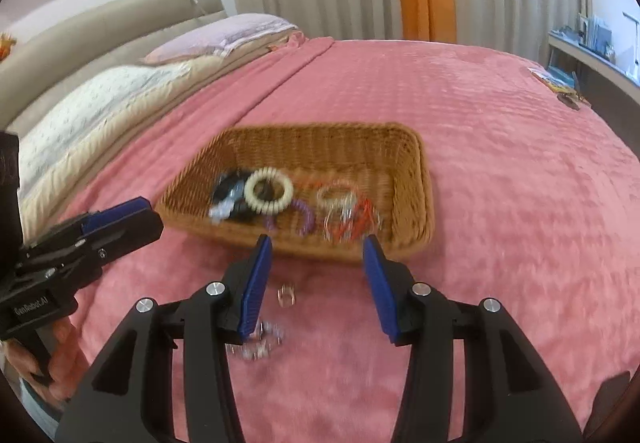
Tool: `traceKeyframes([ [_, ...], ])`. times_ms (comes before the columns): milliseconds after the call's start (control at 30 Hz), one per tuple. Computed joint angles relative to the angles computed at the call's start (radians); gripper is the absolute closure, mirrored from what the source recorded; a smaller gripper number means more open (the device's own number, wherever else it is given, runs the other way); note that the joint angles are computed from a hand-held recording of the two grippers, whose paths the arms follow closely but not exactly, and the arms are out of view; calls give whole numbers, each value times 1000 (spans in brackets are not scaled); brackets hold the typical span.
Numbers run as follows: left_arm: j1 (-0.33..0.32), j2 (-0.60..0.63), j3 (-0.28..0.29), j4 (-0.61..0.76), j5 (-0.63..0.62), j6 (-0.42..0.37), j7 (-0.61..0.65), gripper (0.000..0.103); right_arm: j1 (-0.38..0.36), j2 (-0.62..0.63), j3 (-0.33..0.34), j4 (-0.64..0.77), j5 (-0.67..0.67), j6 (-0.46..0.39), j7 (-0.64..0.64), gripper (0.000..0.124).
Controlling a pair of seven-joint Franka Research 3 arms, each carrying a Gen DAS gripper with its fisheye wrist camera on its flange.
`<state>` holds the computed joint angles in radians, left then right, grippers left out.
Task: Organize jewelry
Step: 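Grasp the pink star keychain with the left tool while the right tool grasps the bead chain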
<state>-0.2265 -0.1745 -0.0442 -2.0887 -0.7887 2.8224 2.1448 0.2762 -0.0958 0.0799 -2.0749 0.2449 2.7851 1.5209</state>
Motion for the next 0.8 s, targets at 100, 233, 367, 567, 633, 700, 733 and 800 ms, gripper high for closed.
traceKeyframes([
  [100,-2,-21,4,-48,11,15,-21,53,9,1,2,-22,16,-21,-22,80],
  [233,-2,-22,29,-72,-52,-15,-12,53,21,23,7,-24,27,-57,-30,80],
  [367,20,0,25,-84,-51,-15,-32,53,32,60,9,-3,44,-115,-67,80],
  [567,44,21,15,-82,-101,-35,-5,53,44,106,15,19,-82,-144,-10,83],
  [633,46,18,12,-85,-131,-33,17,53,50,112,17,24,-127,-143,3,94],
  [700,51,19,7,-85,-137,-34,20,53,57,108,20,19,-139,-138,-14,108],
  [733,52,16,5,-88,-138,-32,21,53,62,102,23,10,-166,-127,-11,116],
  [800,54,16,3,-88,-142,-32,23,53,66,92,25,-4,-195,-114,-6,116],
])
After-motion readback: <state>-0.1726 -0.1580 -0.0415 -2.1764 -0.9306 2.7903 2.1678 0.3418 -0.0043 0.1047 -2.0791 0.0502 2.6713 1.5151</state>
